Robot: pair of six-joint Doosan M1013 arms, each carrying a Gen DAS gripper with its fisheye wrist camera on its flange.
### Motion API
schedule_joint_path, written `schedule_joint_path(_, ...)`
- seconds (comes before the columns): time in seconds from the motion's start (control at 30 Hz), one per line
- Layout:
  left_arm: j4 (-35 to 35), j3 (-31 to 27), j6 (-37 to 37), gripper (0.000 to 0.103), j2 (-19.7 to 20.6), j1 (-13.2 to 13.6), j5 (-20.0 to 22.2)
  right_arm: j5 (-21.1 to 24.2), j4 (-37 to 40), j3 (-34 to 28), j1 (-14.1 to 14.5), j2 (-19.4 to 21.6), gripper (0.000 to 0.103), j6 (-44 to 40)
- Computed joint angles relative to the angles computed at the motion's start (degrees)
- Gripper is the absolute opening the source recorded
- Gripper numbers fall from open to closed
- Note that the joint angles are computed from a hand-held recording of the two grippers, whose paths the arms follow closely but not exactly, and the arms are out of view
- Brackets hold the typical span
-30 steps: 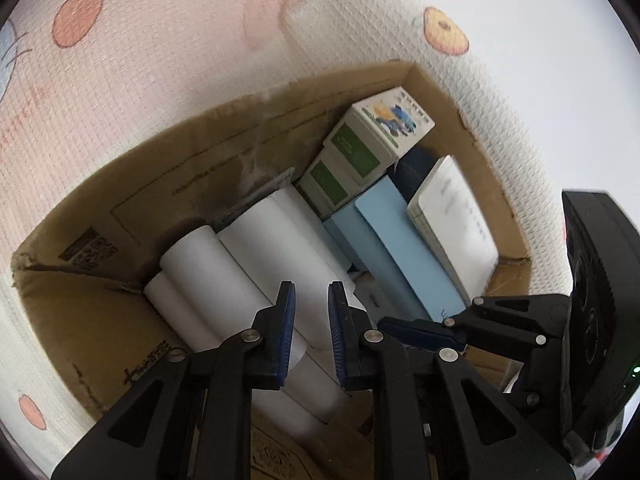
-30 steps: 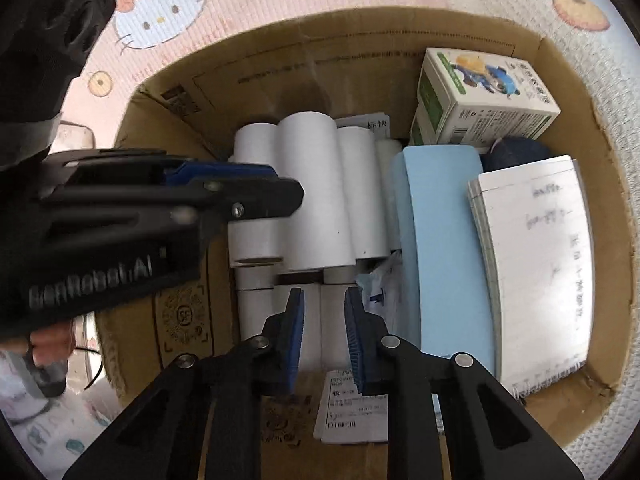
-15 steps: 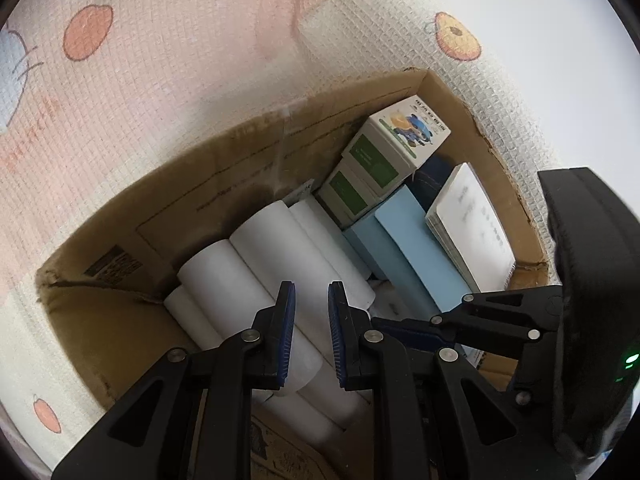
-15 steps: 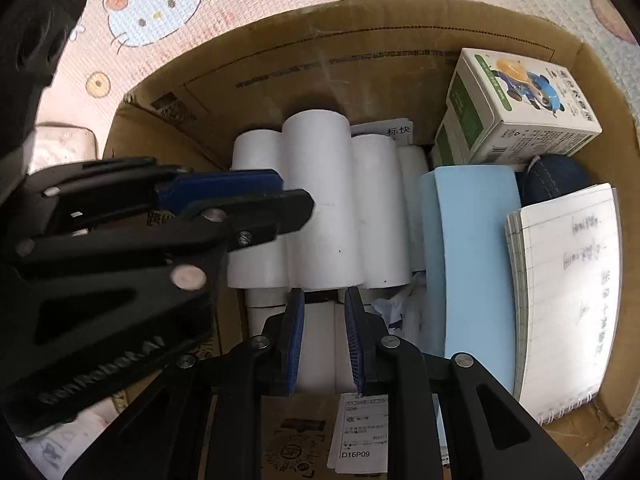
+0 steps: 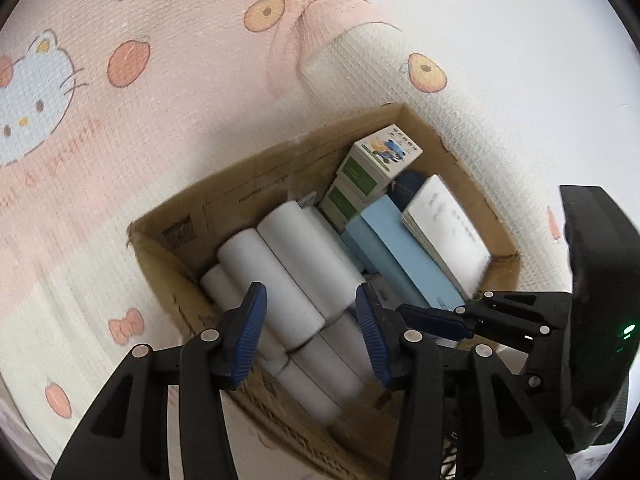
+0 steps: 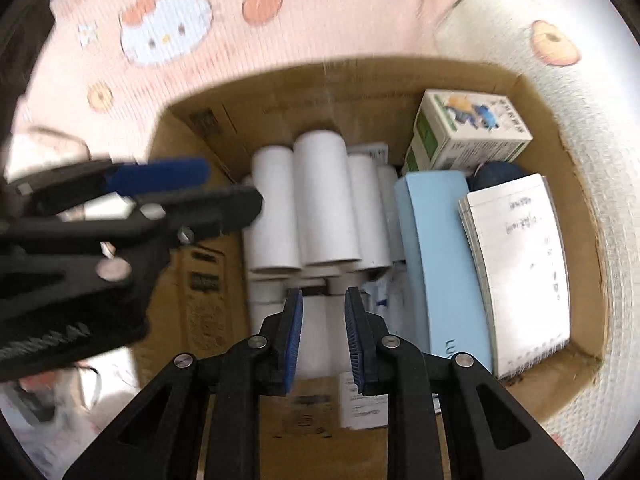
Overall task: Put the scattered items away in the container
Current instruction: 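Withdraw the right tool up and away from the box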
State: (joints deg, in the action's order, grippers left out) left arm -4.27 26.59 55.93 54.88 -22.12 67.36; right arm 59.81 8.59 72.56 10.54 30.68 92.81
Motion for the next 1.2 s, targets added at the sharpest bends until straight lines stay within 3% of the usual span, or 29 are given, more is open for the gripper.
schedule_joint_path(0.3, 10.39, 11.49, -2.11, 0.058, -6.95, -3.07, -3.28, -1.15, -12.45, -1.13, 6.71, -0.18, 0.018, 11.54)
schedule_joint_path(0.53, 12.44, 20.37, -4.35, 0.059, -12.27, -4.30, -7.42, -0.55, -15.69, 1.40, 8.51, -0.74, 0.019, 8.85)
schedule_joint_path(0.63, 15.18, 22.84, -6.53, 0.062, -13.75, -4.65, -7.40, 0.67, -17.12, 2.10, 9.10, -1.13, 0.028, 8.72)
schedule_joint_path(0.77, 20.34, 24.67, -10.90, 0.066, -14.96, -5.16, -5.52, 2.04, -24.55, 2.40, 10.61, -1.37, 0.058, 12.51)
schedule_joint_path(0.87, 27.06, 23.26, -12.16, 0.066, -14.34, -6.26, 0.35, 1.58, -26.63, 2.86, 10.96, -2.15, 0.065, 13.96)
schedule_joint_path(0.93, 29.55, 22.98, -12.36, 0.066, -14.24, -6.68, 2.04, 1.48, -27.27, 3.28, 11.08, -2.68, 0.066, 14.40)
schedule_joint_path(1.07, 28.42, 24.12, -11.30, 0.066, -15.15, -6.61, -0.55, 1.63, -30.46, 3.57, 11.91, -3.20, 0.066, 15.56)
schedule_joint_path(1.2, 27.47, 23.31, -8.03, 0.066, -14.82, -7.00, -0.34, -0.56, -32.72, 4.98, 12.39, -4.93, 0.066, 17.42)
